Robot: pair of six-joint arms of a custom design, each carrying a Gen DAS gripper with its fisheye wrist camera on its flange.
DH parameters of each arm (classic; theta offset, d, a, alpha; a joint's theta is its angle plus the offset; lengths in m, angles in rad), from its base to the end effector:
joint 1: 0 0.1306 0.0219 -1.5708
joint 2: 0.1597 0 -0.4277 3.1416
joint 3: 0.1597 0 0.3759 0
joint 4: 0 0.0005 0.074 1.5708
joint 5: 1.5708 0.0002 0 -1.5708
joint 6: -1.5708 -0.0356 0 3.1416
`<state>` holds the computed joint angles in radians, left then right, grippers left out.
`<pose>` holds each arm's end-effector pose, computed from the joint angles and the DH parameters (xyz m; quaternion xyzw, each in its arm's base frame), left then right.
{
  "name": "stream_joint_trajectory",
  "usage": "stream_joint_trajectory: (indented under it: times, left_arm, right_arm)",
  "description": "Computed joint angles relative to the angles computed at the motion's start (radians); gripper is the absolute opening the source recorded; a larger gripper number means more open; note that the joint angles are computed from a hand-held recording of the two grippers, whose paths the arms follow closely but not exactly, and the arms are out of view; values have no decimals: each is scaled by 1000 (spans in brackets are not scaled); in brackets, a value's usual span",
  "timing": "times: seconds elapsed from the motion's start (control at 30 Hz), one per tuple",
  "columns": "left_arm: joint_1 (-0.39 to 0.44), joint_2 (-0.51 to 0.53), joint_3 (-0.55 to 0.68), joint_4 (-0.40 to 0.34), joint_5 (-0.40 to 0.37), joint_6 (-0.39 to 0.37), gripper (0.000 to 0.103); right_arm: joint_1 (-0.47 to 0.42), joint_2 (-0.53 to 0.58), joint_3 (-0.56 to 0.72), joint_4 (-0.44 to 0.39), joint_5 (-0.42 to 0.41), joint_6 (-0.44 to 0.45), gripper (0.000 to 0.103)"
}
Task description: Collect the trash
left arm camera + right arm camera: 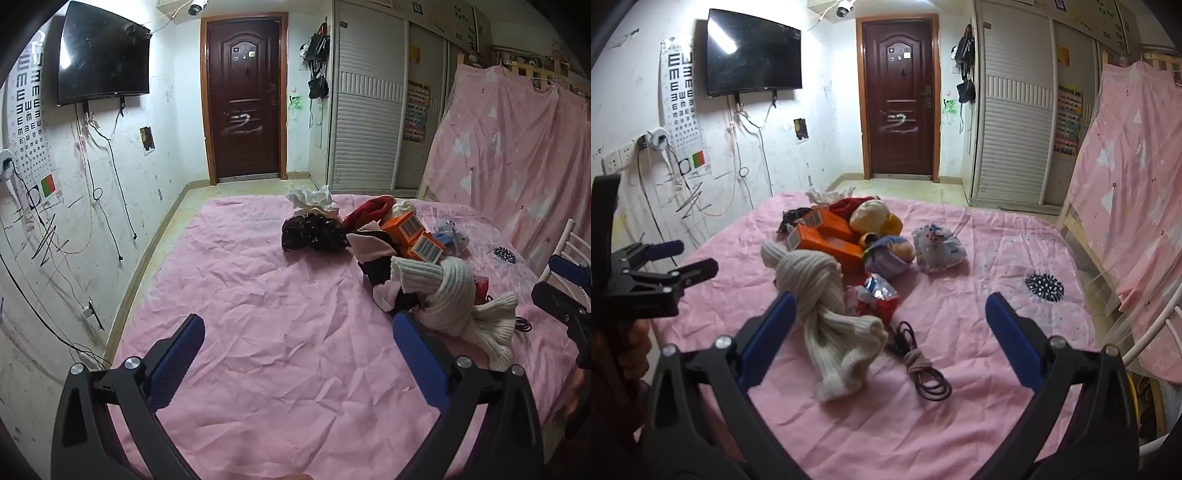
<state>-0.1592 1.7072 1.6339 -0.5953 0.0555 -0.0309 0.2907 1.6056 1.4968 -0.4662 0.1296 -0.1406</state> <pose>0.5994 -0.0987 0.4441 0.0974 0.8944 -0.0529 0.4333 0.5474 0.1584 0.4498 -0.0349 0.8766 0.0464 0.4777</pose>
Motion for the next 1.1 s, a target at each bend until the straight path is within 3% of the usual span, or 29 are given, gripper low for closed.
stream_joint_trajectory:
  times: [1.1]
  left_arm:
    - [-10, -2, -14, 19, -12, -1, 95]
  right_arm:
    - [5, -1, -1, -2, 8, 10, 99]
